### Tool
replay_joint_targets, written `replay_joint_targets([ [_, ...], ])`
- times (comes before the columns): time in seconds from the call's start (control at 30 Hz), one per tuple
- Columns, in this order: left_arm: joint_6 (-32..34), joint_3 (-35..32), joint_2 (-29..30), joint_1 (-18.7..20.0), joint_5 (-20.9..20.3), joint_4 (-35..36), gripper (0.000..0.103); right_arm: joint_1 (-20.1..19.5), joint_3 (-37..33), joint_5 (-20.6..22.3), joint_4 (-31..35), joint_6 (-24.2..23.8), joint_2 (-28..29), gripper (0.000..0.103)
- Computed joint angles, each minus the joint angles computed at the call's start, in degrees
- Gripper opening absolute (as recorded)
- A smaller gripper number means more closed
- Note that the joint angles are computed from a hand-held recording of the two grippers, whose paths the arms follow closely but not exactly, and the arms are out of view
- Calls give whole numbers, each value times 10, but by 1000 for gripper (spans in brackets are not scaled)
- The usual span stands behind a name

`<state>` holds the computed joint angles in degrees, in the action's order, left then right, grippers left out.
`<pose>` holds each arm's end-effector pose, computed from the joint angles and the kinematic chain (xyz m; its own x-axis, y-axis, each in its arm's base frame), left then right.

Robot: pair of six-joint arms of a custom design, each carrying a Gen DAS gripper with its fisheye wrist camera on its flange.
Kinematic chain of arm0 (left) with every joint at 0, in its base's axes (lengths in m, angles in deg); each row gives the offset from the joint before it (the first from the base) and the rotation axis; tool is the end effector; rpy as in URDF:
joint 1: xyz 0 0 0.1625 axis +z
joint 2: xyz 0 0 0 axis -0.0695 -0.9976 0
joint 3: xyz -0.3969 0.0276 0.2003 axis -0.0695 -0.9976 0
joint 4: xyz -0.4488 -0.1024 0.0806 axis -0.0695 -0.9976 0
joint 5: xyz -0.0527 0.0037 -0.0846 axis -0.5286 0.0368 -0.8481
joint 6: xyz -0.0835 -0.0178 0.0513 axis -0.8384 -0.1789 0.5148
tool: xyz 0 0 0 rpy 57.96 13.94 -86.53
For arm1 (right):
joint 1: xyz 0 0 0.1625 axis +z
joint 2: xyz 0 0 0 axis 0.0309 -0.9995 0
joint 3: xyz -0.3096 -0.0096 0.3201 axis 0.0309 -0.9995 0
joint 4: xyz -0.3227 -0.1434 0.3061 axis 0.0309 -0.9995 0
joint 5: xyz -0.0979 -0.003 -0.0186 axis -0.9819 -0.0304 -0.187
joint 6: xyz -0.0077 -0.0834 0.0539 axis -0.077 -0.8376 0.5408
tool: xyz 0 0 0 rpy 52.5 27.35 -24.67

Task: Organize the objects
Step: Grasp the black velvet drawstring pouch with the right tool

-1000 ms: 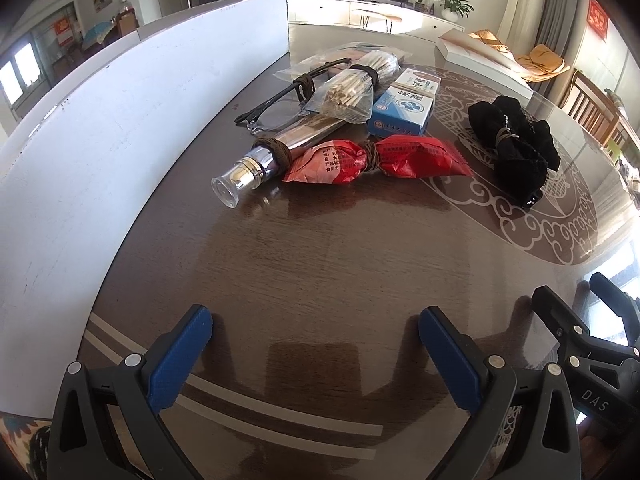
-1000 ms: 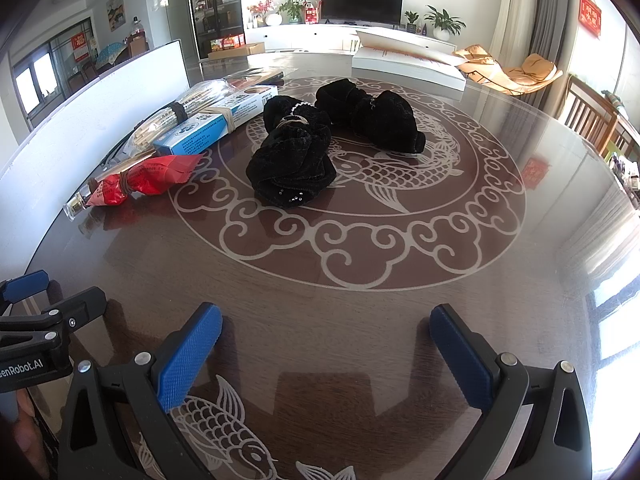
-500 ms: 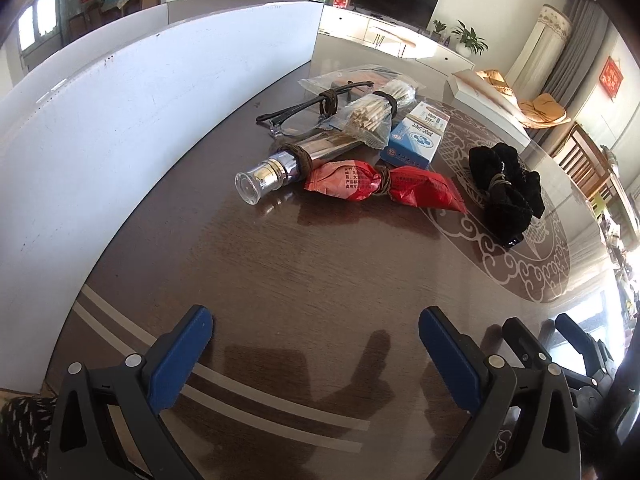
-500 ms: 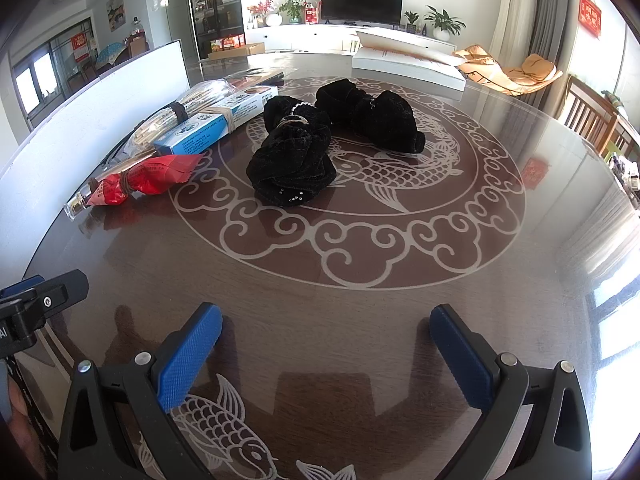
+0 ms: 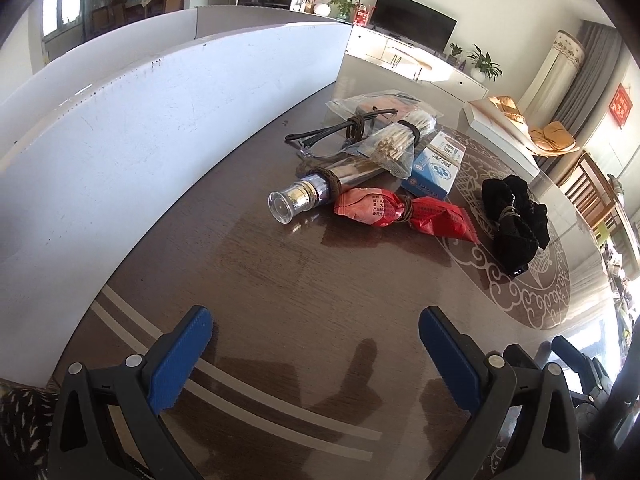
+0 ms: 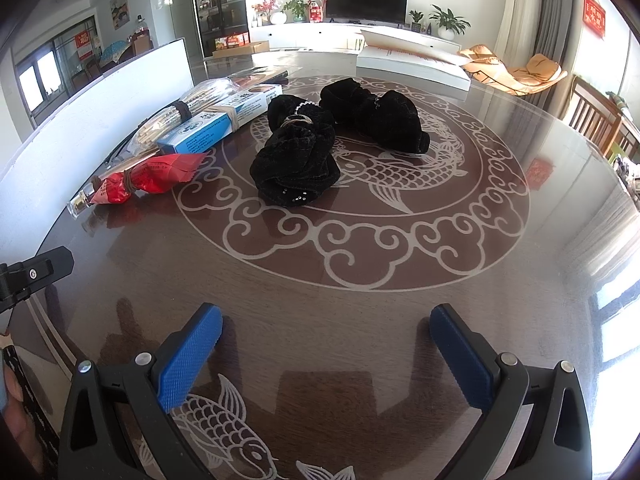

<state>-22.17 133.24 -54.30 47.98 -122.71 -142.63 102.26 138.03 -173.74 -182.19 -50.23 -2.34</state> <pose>-0.1039 -0.3812 0.1236 -0.8366 0.0633 -0.5441 0.3426 0.8355 -0.4296 0.1506 -0.3688 0.0542 -0.7027 0.1950 0.6842 -0.2741 0.8133 -0.5133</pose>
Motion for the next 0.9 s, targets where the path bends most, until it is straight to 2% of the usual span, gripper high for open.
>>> replay_joint_targets([
  [0.1, 6, 4, -1, -7, 7, -7, 103, -27, 3, 70, 82, 13, -66, 103],
  [0.17, 8, 2, 4, -8, 8, -5, 103, -36, -11, 101, 93, 13, -87, 103],
  [0.3, 4, -2, 6, -4, 9, 7, 103, -42, -83, 96, 140, -6, -79, 99],
  [0.4, -2, 1, -1, -3, 7, 9, 103, -58, -125, 100, 192, -8, -64, 78],
  [0.43, -3, 3, -5, -2, 5, 10, 103, -61, -131, 96, 197, -11, -59, 65],
  [0.47, -2, 4, -8, -1, 2, 8, 103, -58, -133, 82, 178, -25, -50, 55],
  [0.5, -1, 5, -9, -1, -1, 5, 103, -54, -131, 75, 163, -38, -45, 50],
  [0.53, 1, 5, -10, 0, -4, 2, 103, -51, -123, 71, 155, -44, -44, 39],
  [0.57, 3, 4, -8, 1, -6, 0, 103, -46, -112, 68, 138, -52, -42, 38],
  [0.67, 9, 0, 0, 2, -14, 4, 103, -26, -68, 42, 69, -97, -31, 38],
  [0.83, 33, -1, 14, -7, -24, -5, 103, -20, 26, 30, -70, -119, -24, 39],
  [0.9, 47, -3, 22, -11, -25, -14, 103, -25, 51, 46, -108, -112, -27, 58],
])
